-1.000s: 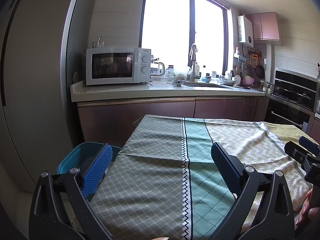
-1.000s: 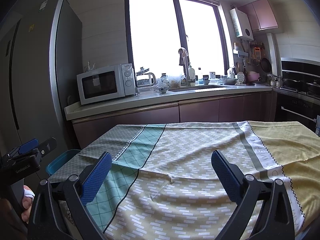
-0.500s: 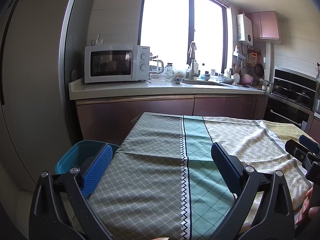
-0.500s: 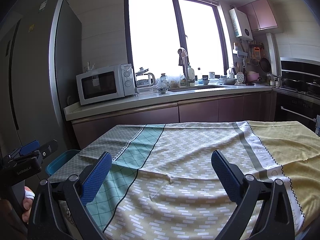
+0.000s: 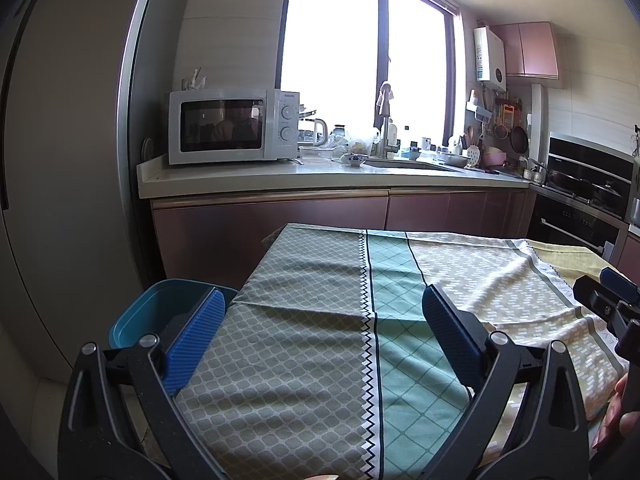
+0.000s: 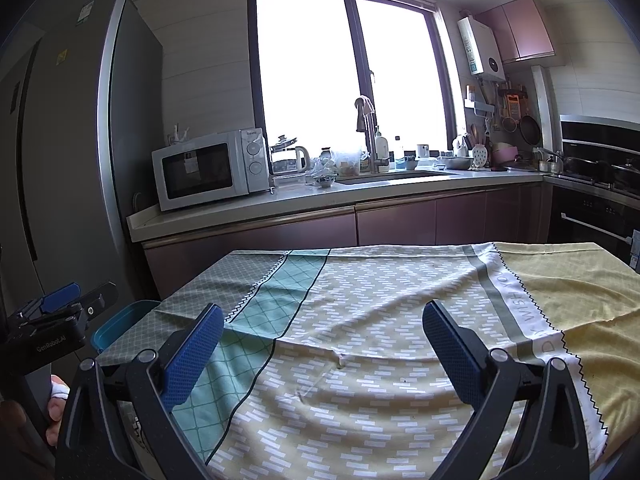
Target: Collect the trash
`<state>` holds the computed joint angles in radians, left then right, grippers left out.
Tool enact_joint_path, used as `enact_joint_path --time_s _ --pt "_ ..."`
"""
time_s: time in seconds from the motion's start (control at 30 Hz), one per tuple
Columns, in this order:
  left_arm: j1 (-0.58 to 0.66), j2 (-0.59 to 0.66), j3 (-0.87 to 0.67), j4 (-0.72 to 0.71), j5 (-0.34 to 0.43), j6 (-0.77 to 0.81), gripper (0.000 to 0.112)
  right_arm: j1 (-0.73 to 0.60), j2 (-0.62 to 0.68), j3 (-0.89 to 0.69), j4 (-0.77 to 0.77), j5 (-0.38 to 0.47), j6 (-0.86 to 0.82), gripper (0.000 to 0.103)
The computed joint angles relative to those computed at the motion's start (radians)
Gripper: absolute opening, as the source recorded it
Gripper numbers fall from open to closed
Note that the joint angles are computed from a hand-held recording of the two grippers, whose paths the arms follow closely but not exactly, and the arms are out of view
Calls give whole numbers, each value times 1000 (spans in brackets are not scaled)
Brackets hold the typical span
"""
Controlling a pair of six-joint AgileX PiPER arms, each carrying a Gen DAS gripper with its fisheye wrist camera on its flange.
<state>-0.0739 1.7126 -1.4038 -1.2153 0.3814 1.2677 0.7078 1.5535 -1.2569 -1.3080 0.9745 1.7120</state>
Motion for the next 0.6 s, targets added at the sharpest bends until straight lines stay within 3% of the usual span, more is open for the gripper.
enact_joint_path --time_s 0.6 --pt "-3 5 -6 13 2 -11 97 6 6 -13 5 11 -4 96"
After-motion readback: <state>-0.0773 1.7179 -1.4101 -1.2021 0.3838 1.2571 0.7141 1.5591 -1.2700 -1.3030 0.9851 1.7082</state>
